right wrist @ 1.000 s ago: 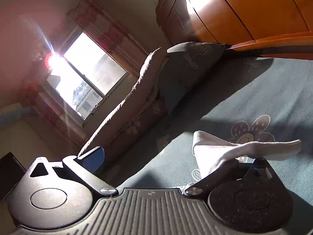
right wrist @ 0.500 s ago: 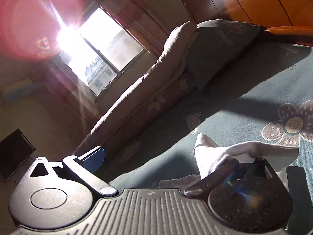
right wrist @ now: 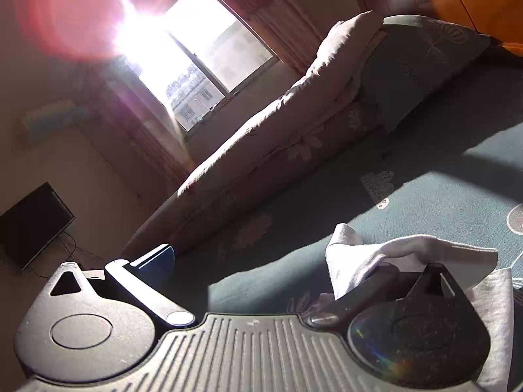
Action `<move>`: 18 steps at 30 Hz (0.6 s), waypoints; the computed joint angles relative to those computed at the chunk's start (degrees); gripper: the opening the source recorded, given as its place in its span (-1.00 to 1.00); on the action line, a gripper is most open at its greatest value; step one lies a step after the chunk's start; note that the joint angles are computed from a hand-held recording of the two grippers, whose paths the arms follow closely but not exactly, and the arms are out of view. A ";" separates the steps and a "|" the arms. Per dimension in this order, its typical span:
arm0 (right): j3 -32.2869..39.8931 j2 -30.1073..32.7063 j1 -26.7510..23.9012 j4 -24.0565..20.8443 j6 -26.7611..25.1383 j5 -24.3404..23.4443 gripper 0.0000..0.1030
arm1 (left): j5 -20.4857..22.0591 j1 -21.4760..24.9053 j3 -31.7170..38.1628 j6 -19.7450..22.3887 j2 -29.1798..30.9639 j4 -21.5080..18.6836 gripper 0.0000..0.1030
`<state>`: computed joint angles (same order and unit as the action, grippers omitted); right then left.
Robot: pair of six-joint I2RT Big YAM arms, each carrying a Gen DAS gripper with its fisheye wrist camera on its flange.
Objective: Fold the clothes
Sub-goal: 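Lift the held sleeve with the right tool and carry it over the shirt front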
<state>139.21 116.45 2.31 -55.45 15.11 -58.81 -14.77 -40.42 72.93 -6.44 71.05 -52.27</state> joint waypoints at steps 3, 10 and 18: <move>0.71 0.10 0.92 -2.88 -2.49 -0.86 1.00 | -0.12 0.27 -0.20 -0.38 -0.02 -0.36 0.99; 2.75 0.34 2.88 -10.86 -10.09 -2.00 1.00 | -1.61 0.99 -0.74 -1.05 -0.38 -1.50 0.99; -0.90 -1.18 5.41 -16.15 -19.49 -0.30 1.00 | -4.49 3.18 -2.54 -3.21 -2.39 -5.60 0.99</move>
